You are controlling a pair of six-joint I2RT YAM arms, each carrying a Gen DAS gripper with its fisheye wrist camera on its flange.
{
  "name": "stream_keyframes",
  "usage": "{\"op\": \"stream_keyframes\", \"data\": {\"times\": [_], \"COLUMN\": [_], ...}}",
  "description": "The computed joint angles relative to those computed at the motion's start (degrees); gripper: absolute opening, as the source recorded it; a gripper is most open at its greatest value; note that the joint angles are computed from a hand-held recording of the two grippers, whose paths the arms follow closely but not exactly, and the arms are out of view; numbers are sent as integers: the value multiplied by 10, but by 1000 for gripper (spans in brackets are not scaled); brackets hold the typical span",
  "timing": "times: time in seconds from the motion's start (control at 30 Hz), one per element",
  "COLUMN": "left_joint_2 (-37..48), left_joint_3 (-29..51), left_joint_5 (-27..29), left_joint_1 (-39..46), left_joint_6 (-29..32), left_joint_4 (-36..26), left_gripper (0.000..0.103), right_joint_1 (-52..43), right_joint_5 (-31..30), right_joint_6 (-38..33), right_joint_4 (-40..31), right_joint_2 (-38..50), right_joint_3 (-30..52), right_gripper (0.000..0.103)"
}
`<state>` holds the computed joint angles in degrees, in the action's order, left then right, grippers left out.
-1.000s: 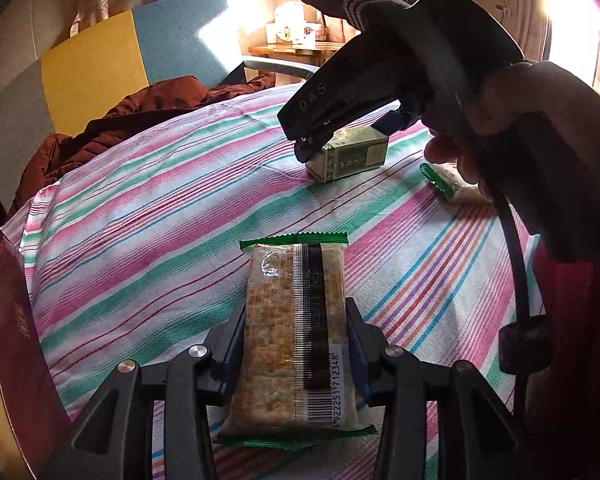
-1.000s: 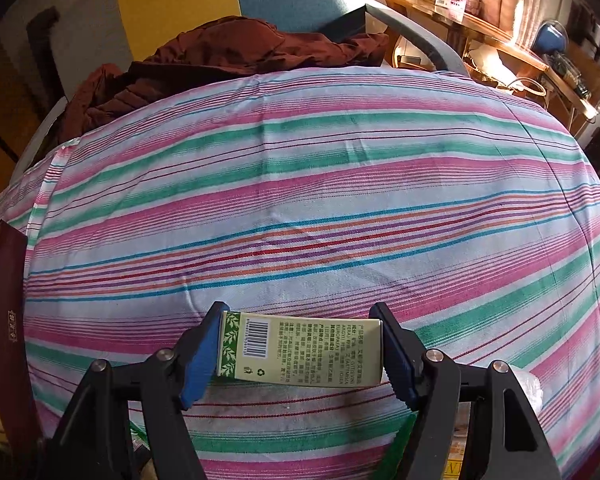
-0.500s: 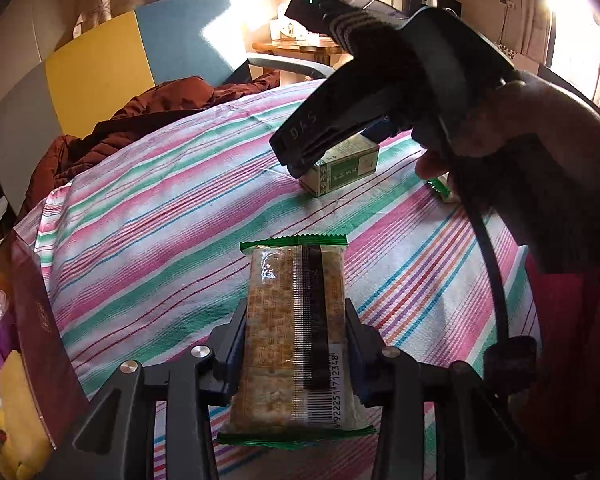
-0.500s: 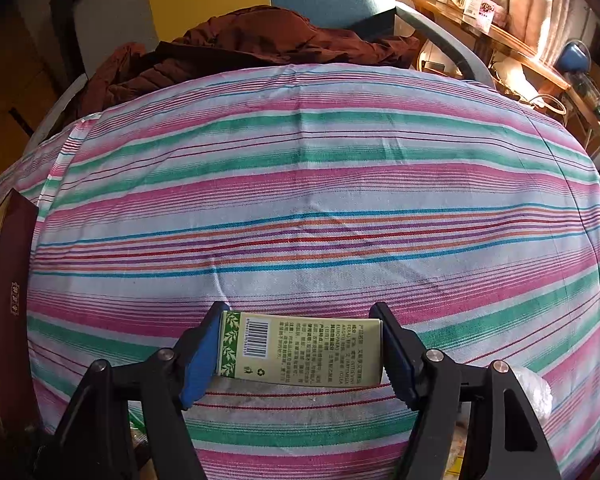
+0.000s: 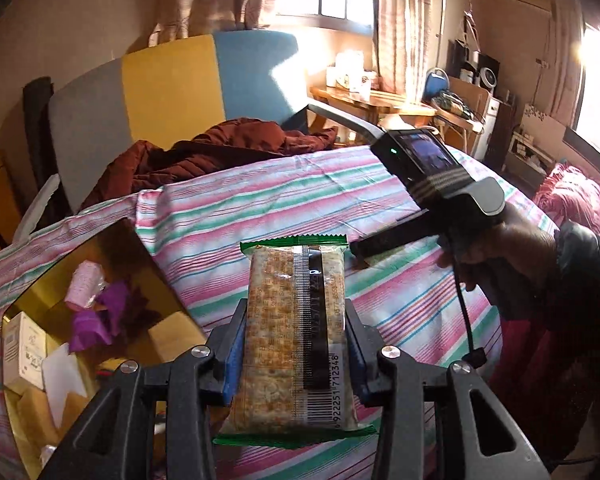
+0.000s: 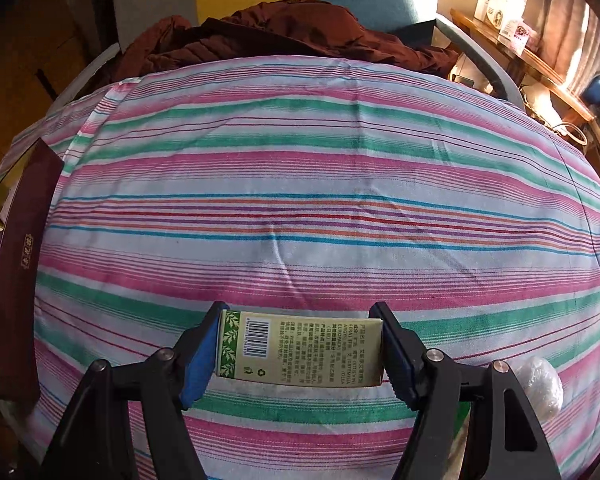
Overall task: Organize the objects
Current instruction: 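Carry the cracker packet and green box toward the gold tray with both tools, then lower the cracker packet and green box into the tray and open both tools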
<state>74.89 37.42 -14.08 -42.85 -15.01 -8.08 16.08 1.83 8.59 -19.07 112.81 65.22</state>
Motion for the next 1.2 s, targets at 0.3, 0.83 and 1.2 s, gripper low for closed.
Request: {"op": "stream_keyframes", "data": {"times": [0.3,0.83,1.2], "left_joint_2": [-180,-246,-102], "left_joint_3": [-74,-140,-68], "left_joint_5": [63,275,323], "left_joint_1": [221,589,568], "left_joint_6": [16,118,102], "left_joint_4": [-85,-114,-42], "left_gripper": [42,42,42], "right_joint_1": [25,222,317], "right_joint_5": [-25,-4,5], "right_joint_6": [24,134,143], "right_joint_4": [-13,5,-57], "right_joint_2": [-15,-103,47], "right_joint_3": [-9,35,238], "right_gripper": [72,72,72]}}
